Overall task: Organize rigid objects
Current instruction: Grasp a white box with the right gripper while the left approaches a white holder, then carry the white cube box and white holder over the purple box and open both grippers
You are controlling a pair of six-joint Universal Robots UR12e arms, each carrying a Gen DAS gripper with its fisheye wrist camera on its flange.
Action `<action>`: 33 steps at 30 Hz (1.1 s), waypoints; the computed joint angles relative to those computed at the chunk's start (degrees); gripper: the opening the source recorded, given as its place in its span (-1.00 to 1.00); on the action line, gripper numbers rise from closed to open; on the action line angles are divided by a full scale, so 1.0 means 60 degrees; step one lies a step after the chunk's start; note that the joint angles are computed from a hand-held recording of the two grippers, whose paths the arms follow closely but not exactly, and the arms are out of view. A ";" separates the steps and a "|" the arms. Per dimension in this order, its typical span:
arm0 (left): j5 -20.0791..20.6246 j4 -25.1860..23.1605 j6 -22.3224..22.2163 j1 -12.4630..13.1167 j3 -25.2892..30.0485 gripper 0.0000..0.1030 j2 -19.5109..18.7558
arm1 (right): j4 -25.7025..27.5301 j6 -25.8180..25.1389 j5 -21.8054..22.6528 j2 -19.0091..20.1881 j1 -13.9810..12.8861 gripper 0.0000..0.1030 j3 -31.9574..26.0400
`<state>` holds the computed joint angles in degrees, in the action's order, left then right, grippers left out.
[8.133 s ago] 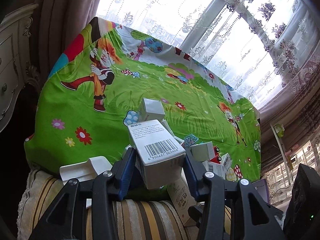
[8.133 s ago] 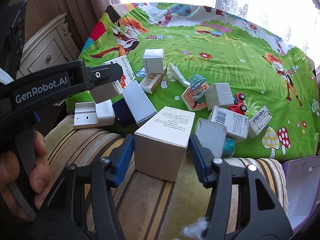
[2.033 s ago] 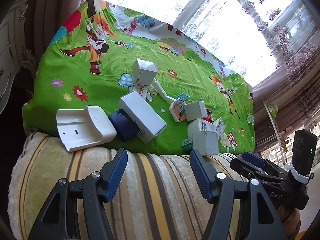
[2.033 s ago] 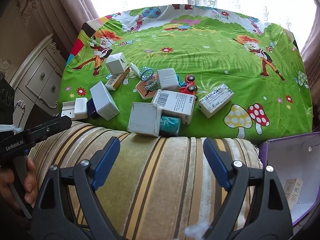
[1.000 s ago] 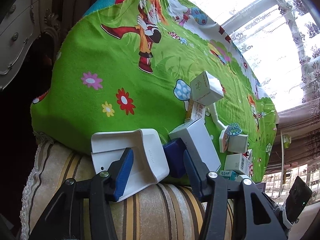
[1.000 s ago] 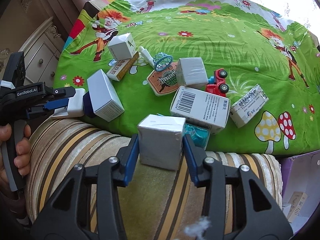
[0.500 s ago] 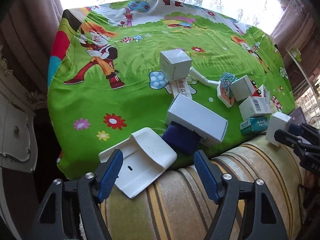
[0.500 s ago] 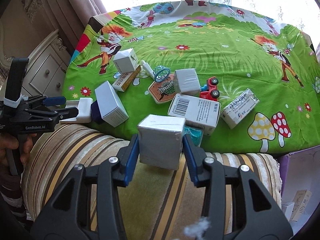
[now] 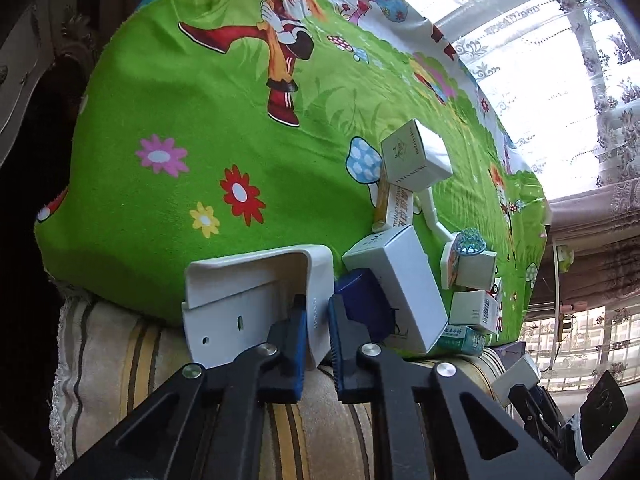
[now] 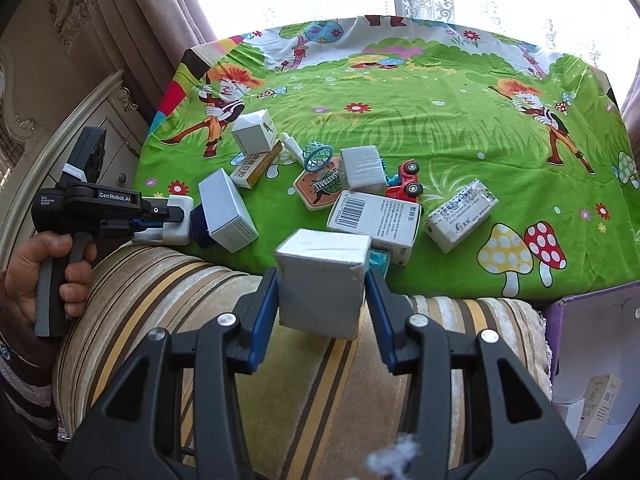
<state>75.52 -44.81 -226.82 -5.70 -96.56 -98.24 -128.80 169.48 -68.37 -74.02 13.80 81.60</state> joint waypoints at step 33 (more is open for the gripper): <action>-0.0047 0.1433 0.1055 -0.1907 0.1522 -0.81 -0.0933 | -0.0832 0.0889 0.0168 -0.1151 -0.1283 -0.07 0.1381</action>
